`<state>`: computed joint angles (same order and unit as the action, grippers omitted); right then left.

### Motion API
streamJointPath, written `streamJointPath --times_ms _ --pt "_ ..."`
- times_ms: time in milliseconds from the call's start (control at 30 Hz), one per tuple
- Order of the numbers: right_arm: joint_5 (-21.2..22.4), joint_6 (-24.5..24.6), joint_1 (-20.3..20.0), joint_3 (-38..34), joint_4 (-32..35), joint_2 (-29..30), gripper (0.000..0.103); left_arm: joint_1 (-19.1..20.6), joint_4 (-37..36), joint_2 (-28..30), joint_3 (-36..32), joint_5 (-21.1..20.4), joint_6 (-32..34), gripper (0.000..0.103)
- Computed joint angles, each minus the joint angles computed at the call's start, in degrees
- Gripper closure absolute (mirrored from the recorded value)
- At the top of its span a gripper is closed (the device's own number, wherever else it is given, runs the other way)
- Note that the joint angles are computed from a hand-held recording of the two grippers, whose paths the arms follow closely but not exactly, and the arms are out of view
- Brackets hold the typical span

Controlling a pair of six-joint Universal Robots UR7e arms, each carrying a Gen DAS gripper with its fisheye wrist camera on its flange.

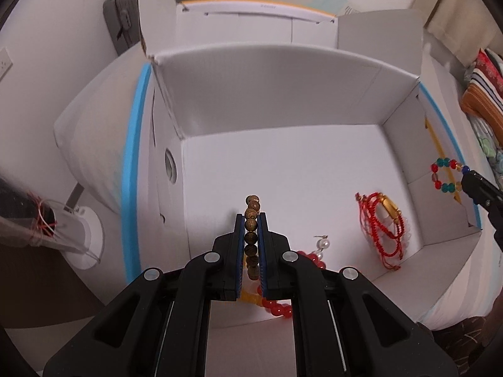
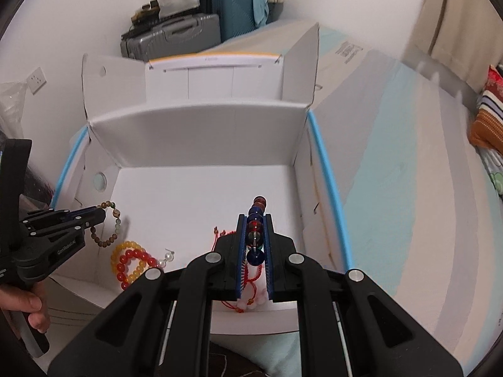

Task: Organize jewelry

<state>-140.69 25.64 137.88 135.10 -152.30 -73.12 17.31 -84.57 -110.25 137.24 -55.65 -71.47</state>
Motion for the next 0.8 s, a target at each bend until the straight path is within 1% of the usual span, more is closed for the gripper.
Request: streamJointPath --times_ms 233,367,400,433,467,500,533,567,600,633,667,733,767,800 --pt "1.3 -0.4 -1.8 0.0 -0.8 1.7 0.094 0.7 -2.2 0.8 0.9 -0.8 0.5 0.095" --pt "1.5 -0.8 -2.1 0.1 -1.3 2.1 0.093 0.0 -1.3 0.6 0.9 -0.5 -0.7 0.094" --pt "1.3 -0.6 -2.0 0.1 -1.3 2.1 0.093 -0.3 -0.8 0.4 0.7 -0.5 -1.1 0.088" --pt "1.4 -0.6 -1.9 0.1 -1.3 2.1 0.090 -0.9 -0.1 0.3 0.6 -0.3 -1.5 0.083" --pt "1.5 -0.6 -1.9 0.1 -1.3 2.0 0.081 -1.8 0.9 0.2 0.3 0.0 -2.1 0.081" --pt "1.3 -0.3 -1.6 0.1 -1.3 1.8 0.075 -2.7 1.8 0.0 0.1 0.4 -2.8 0.077" --pt "1.0 -0.1 -1.2 0.2 -1.6 1.5 0.065 -4.0 3.2 -0.3 -0.3 0.7 -4.1 0.068" --pt "0.9 0.1 -0.8 0.4 -1.9 1.2 0.060 -4.9 4.5 -0.3 -0.6 1.1 -5.2 0.061" --pt "0.8 0.3 -0.4 0.5 -2.1 0.9 0.057 -6.4 6.2 -0.4 -1.0 1.7 -6.7 0.049" --pt "0.7 0.5 0.0 0.5 -2.0 0.5 0.051 -7.9 8.1 -0.8 -1.3 2.2 -8.2 0.043" --pt "0.7 0.7 0.5 0.6 -1.8 -0.1 0.045 -10.0 10.3 -1.2 -1.7 2.5 -10.3 0.041" --pt "0.3 1.0 1.6 0.8 -1.9 -0.9 0.037 -12.6 13.2 -1.9 -2.3 2.2 -13.3 0.028" --pt "-0.1 1.2 2.4 1.0 -1.9 -1.5 0.033 -14.8 14.9 -2.6 -2.6 2.0 -15.3 0.027" --pt "-0.2 1.4 3.1 1.1 -1.6 -2.2 0.031 -16.4 16.3 -3.0 -2.8 1.8 -16.8 0.023"
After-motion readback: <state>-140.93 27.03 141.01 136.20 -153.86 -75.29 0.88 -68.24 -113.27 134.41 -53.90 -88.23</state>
